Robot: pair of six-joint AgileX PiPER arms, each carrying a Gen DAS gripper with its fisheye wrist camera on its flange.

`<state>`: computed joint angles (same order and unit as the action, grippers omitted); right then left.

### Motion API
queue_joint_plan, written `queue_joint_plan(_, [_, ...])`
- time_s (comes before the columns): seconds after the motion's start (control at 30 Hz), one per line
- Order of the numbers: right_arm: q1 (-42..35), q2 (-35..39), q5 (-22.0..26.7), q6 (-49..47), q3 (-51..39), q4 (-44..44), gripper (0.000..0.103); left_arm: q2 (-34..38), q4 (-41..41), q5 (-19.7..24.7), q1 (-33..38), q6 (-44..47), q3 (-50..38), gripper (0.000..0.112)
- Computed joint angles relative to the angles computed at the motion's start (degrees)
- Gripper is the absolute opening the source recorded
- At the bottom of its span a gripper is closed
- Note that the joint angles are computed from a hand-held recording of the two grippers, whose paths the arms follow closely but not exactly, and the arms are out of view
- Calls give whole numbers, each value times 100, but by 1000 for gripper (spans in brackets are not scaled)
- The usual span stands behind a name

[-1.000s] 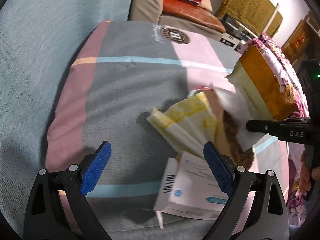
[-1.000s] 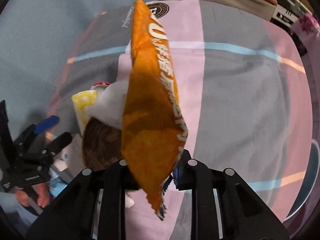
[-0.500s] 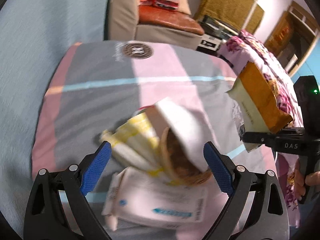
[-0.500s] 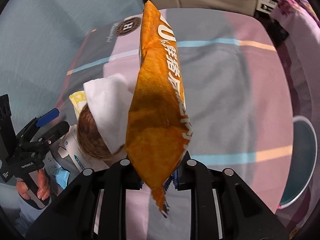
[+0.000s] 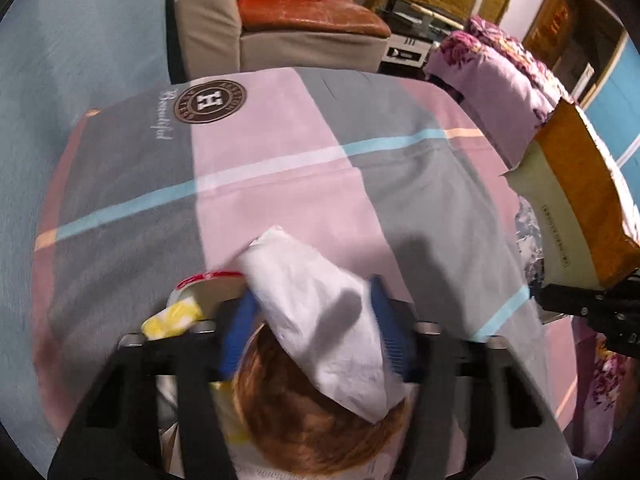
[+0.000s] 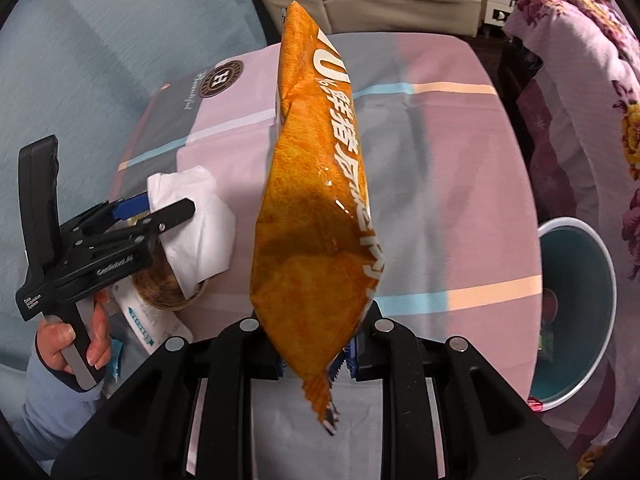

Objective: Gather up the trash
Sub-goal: 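Grasp the white tissue with the left tool while right tool holds the orange bag, then carry the tissue and the orange bag over the teal bin with both tools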

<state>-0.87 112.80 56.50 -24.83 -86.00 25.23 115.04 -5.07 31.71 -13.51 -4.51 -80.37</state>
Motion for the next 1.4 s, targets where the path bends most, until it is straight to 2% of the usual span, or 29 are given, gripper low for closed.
queue_joint_plan(0.03, [-56, 15, -13, -50, 32, 48, 20, 34, 96, 21, -33, -85, -58, 25])
queue_joint_plan(0.1, [-145, 52, 11, -98, 20, 95, 20, 14, 24, -3, -48, -105, -90, 16])
queue_joint_plan(0.13, [-183, 58, 9, -118, 30, 100, 20, -17, -7, -22, -63, -104, -89, 8])
queue_joint_plan(0.4, [-637, -154, -77, -513, 331, 418, 20, -423, -647, -54, -350, 409, 40, 6])
queue_joint_plan(0.57, [-1001, -377, -42, -723, 520, 581, 20, -639, -781, -24, -807, 532, -6, 6])
queue_joint_plan(0.83, [-1717, -761, 54, -1066, 861, 687, 20, -471, -845, 113, -1462, 377, -493, 6])
queue_joint_plan(1.1, [-2620, -878, 162, -1433, 969, 783, 20, 221, -535, 512, -2240, -70, -1642, 6])
queue_joint_plan(1.4, [-3636, -492, 421, -1847, 666, 875, 20, 1456, -134, 1545, -2848, -601, -3894, 6])
